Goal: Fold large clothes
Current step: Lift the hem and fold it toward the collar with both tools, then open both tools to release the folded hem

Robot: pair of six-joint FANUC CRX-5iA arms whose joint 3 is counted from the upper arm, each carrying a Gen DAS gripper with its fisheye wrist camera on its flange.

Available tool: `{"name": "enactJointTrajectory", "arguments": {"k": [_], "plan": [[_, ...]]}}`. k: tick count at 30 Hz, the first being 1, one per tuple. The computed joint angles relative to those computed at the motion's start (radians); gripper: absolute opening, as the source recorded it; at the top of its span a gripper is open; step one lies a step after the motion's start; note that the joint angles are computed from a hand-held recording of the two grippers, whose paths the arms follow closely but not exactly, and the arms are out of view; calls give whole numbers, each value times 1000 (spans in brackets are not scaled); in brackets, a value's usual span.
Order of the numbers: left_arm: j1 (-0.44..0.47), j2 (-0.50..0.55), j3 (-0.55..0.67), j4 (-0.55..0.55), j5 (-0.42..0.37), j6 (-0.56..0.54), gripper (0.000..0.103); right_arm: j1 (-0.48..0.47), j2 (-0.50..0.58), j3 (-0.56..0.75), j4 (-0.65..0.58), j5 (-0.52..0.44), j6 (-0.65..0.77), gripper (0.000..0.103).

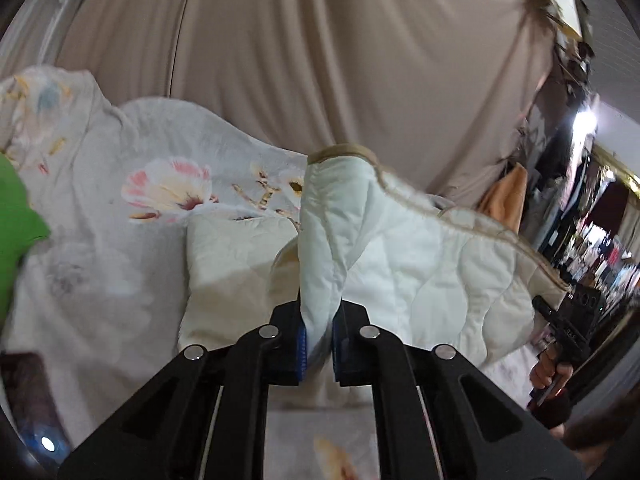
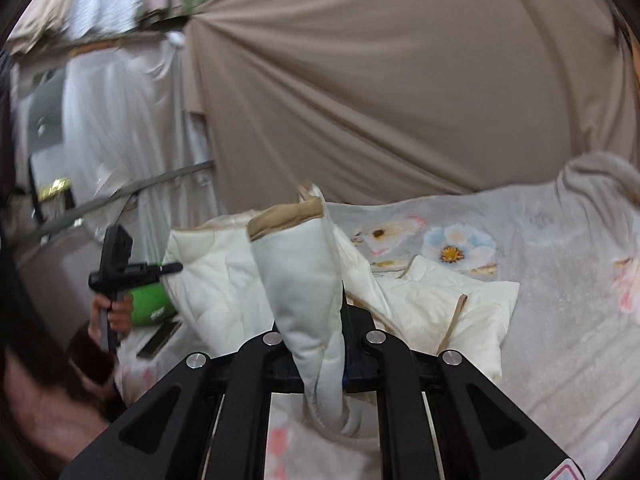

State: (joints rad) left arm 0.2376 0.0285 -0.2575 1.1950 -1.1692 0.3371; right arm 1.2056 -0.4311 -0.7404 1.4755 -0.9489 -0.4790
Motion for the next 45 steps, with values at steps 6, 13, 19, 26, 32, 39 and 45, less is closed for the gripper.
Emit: {"name": "enactJointTrajectory", "arguments": {"k": [6,13,19,26,32,39,45], "plan": [[43,-23,-31,-119,15,86,8,145,23,4,-150,-170,-10,11],[-125,172,244,-325,202,329,17,-249,65,86,-270,92,40,20],[-189,302,473,-636,224,629,38,-458,191,217,-707,189,192,38],[-198,253,466,-486,395,527,60,-434,287,383,-471,20,219,41],[-290,539,865,-566,125,692,62,-536,714,991,-1043,181,956,25],[-338,691,1029,-880,96,869,61,-587,1221,1723,-1395,-204,1347,18],[-334,730,1059,-915,125,900,61,-606,1223,1663,-1193,-237,1143,0]]}}
